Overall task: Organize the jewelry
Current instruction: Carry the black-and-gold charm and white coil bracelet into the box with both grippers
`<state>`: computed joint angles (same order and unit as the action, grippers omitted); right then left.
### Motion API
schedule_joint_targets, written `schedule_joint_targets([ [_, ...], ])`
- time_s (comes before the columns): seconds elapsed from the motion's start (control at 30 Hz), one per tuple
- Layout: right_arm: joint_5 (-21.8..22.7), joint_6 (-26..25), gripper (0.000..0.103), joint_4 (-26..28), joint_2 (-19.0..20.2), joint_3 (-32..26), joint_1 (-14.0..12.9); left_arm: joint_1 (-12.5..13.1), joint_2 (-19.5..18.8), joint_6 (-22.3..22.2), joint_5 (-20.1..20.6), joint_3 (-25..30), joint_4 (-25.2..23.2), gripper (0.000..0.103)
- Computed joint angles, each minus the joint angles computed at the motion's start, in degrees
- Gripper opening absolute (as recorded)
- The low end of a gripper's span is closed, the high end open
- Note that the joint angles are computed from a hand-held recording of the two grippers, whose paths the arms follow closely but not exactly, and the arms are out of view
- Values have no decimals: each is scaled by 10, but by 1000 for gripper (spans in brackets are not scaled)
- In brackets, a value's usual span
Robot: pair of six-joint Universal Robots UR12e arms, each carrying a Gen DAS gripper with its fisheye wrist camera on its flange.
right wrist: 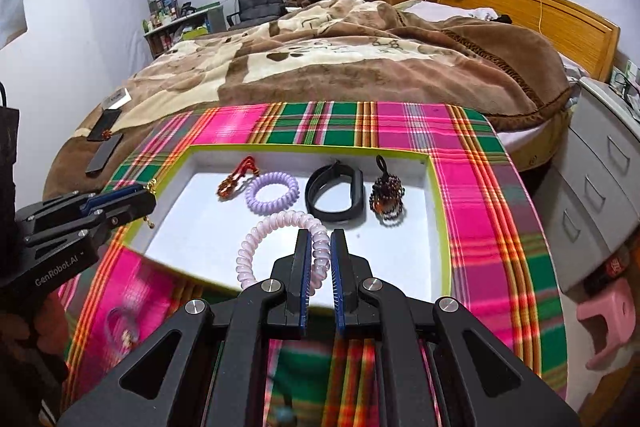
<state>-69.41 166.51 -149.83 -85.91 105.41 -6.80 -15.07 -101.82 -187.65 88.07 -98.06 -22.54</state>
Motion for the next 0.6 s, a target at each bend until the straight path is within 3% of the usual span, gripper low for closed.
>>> schedule_joint_targets([
  [0.6,-73,8,10,20,41,-29,-2,11,-51,-8,12,52,-55,16],
])
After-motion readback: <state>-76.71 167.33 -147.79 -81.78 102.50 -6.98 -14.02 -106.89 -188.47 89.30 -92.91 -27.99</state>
